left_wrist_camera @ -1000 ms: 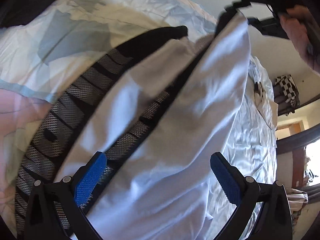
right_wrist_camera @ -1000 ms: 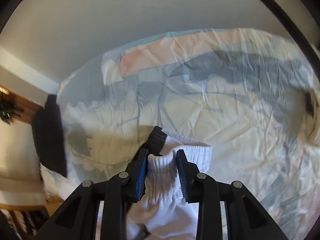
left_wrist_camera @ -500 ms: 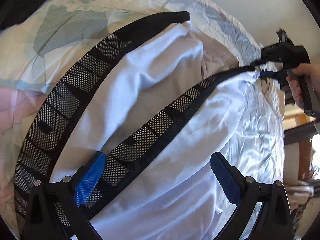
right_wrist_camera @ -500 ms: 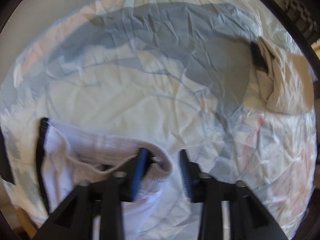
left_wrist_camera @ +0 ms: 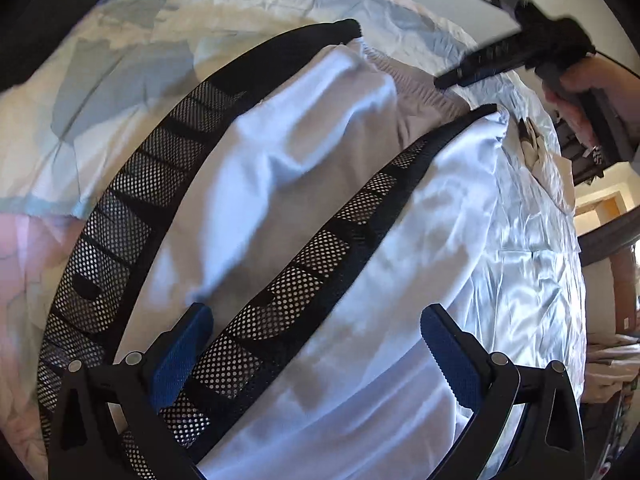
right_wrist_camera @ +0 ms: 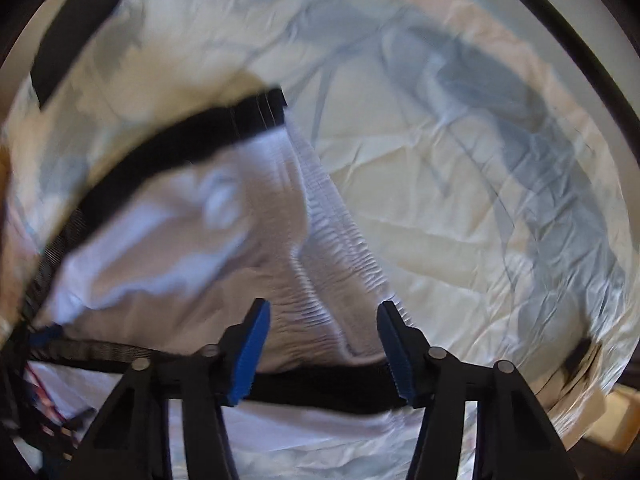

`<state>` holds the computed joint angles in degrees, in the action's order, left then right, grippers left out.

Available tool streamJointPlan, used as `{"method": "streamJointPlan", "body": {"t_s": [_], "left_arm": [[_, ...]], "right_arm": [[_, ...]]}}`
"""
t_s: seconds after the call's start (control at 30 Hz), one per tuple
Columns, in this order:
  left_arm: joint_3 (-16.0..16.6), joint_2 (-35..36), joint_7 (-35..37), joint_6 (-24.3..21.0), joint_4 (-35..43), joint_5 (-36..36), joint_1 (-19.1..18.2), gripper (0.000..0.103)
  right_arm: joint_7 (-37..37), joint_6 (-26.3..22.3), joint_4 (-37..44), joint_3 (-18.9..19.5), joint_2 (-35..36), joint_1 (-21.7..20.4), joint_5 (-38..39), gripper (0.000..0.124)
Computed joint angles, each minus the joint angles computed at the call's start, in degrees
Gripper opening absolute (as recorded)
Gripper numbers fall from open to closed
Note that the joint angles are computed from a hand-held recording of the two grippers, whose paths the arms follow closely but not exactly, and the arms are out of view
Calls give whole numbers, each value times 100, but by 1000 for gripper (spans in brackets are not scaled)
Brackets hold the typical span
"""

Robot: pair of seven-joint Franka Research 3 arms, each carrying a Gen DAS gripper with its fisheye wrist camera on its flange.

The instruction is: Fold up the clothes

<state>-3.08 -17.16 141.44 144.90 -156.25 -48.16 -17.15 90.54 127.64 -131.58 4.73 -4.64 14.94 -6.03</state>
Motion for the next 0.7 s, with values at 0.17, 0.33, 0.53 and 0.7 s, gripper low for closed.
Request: {"method": "streamJointPlan", "body": {"t_s": [0.17,0.33,0.53,0.7], "left_arm": [[75,112,167,-220,137,-430,47,102],[-8,23,228,-260,61,-455,137,102],[30,-57,241,-342,8,-484,152,102],[33,-71,263,-383,15,-525,163,102]], "right_arm": [[-139,288,-116,3,78,-11,-177,12],[429,477,92,-94,146,-153,-564,0],[-368,174,313,-92,276,-93,-469,1],[-899,108,410,-264,15,-248,149,58]]}}
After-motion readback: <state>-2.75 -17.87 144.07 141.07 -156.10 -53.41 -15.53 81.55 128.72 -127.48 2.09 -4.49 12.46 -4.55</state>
